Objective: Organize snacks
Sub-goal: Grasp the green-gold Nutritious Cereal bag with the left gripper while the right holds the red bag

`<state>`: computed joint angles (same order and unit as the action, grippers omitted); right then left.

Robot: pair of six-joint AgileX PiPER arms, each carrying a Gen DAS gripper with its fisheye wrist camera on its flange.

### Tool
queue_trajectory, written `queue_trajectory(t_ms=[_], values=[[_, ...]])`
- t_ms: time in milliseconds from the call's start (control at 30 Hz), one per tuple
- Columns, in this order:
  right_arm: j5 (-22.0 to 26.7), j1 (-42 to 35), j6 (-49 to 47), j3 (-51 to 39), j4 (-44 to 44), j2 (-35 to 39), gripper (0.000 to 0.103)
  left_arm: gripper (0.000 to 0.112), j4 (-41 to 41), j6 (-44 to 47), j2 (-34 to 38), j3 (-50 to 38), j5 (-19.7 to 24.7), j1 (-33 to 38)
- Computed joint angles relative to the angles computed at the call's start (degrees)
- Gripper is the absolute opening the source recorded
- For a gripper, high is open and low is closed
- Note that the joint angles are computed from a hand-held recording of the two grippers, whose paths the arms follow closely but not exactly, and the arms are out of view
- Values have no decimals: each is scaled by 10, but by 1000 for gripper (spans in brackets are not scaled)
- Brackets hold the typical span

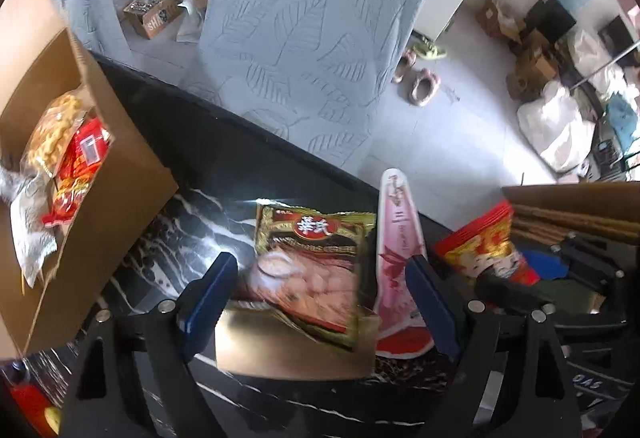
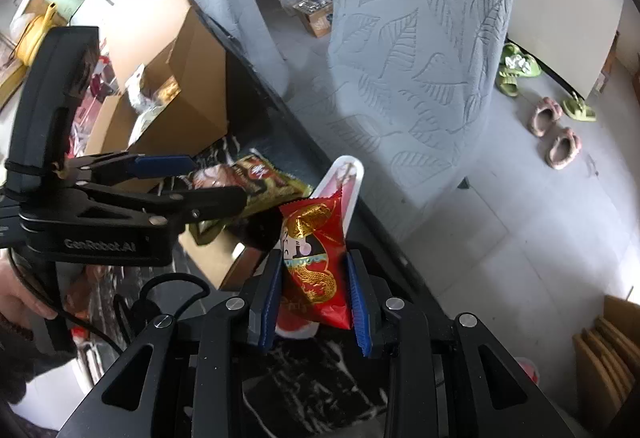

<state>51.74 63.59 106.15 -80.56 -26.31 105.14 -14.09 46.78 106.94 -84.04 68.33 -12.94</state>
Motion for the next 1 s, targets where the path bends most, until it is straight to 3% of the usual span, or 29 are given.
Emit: queue_trajectory(t_ms=[167, 367, 700, 800, 900, 1000], values=[[-24, -15, -5, 24, 5, -5, 31, 86, 40, -1, 26, -6, -23, -25], [-43, -27, -12, 38, 16, -6, 31, 86, 51, -10, 81, -48, 9, -24], [-56, -42, -33, 42, 40, 0, 31, 86, 53, -17, 91, -39, -3, -23], [-56, -44, -37, 39, 44, 3, 31, 79, 57, -5, 83, -29, -23, -26], [-57, -45, -41, 37, 45, 5, 31, 67, 48, 2, 78, -29, -17, -22], [-53, -45, -43, 31, 45, 7, 31, 62, 42, 11, 66, -26, -13, -17]])
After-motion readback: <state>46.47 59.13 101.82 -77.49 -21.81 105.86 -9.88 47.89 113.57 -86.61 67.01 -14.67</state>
